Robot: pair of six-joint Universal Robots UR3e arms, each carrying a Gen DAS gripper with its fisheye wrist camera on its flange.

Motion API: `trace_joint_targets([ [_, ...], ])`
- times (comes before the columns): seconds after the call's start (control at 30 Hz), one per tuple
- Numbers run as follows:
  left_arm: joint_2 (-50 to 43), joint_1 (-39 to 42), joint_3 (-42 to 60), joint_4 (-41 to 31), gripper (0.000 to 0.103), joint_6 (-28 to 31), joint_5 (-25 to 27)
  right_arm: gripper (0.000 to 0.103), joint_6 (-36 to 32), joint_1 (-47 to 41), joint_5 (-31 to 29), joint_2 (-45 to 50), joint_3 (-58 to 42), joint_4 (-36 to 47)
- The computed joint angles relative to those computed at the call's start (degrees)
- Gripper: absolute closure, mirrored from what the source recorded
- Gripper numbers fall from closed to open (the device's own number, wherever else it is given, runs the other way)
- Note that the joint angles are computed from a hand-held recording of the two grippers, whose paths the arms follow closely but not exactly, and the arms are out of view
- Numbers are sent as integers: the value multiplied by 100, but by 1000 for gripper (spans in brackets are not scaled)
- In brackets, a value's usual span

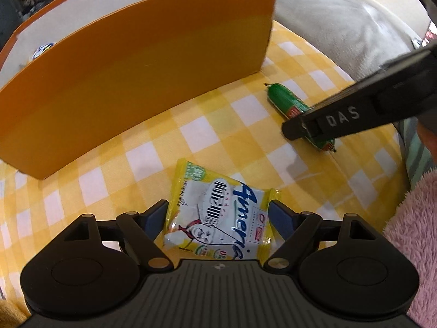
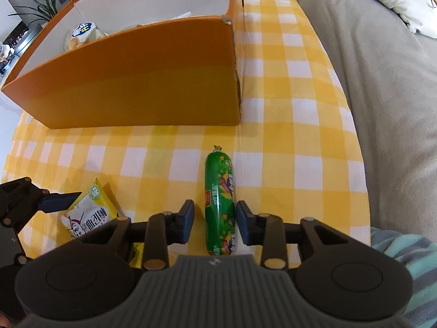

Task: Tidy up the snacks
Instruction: 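Grasp the yellow Ameria bread bag with the left tool while the right tool grasps the green sausage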

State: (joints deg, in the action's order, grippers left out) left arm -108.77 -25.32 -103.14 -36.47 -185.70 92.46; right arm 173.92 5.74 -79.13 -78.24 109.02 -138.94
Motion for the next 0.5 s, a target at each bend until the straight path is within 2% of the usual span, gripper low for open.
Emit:
trace_joint_targets([
  [0.17, -36, -36, 100, -142, 8, 113, -30, 71, 14, 36, -37, -69, 40, 14],
  [0.33, -25, -263, 202, -241, 8, 471, 317, 70, 18, 53, -51, -91, 43, 32],
  [0.5, -52, -321, 232, -289, 8, 624, 321, 70, 13, 57, -58, -98, 44, 38],
])
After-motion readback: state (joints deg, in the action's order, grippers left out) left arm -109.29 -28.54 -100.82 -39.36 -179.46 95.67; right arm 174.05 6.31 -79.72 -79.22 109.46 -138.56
